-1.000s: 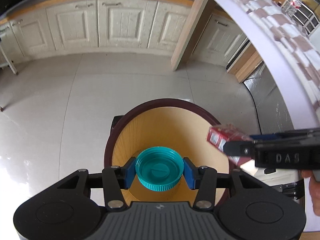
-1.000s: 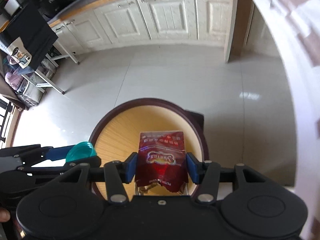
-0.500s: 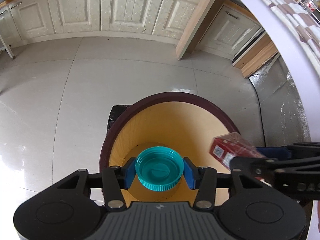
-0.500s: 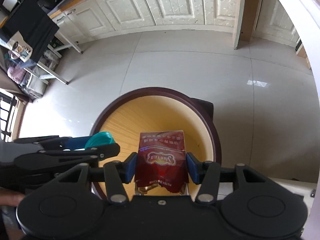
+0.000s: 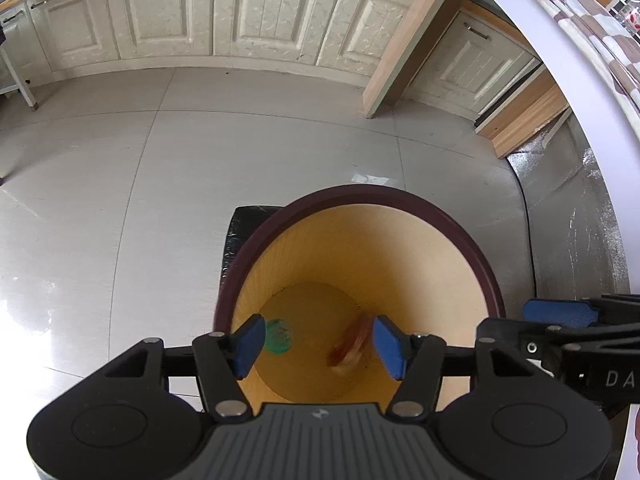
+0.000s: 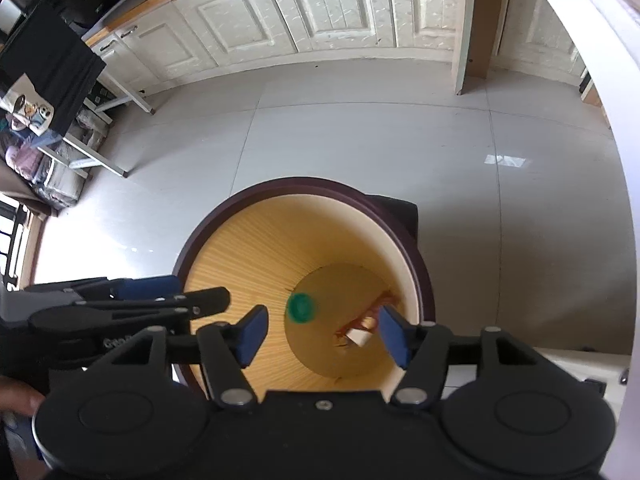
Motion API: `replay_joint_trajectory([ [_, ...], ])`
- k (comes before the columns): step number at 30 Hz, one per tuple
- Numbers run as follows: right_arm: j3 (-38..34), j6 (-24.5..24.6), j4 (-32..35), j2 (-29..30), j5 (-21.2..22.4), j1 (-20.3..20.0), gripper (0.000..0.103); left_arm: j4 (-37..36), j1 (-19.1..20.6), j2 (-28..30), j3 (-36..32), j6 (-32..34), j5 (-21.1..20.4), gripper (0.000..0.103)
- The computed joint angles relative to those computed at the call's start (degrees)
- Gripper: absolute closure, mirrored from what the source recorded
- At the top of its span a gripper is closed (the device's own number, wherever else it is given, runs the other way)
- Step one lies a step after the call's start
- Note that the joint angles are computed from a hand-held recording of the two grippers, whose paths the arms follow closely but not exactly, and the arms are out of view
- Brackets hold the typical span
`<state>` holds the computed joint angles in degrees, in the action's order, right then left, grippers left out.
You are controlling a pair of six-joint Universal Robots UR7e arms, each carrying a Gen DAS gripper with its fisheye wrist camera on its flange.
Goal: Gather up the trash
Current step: 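Open both tools to drop the cap and packet into the wastebasket, then move both open tools back toward the table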
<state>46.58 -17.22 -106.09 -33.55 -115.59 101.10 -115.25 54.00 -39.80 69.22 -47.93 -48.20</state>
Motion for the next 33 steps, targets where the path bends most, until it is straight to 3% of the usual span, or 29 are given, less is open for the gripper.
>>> replay_joint_trajectory([
  [4,-0.66,-0.01,0.94,0.46,-1.80,0.10,0.041,1.73,0.09,-0.40,-0.06,-1.08,-0.09,0.042],
  [6,-0.52,-0.05,1.26,0.31,-1.86,0.12,0.040,2.37,0.06,-0.61,0.09,-1.24,-0.22,0.034],
  [13,2.67,-2.11,-1.07,-1.44,-2.76,0.20,0.038,4.91,-0.25,-1.06,0.30,-2.49,-0.18,0.022],
  [24,12.62,-4.70,-9.45,-6.77,-5.41,0.53,0.016,6.49,-1.95,-3.65,4.70,-6.57,1.36,0.002],
  [27,15.32,-5.15,-11.76,-8.40,-5.36,0.60,0.007,6.05,-2.63,-5.11,6.90,-7.69,1.75,0.000],
  [33,20.60,-6.82,-17.77,-11.41,-4.41,0.76,0.000,5.84,-4.16,-8.13,10.88,-9.65,2.68,0.000],
])
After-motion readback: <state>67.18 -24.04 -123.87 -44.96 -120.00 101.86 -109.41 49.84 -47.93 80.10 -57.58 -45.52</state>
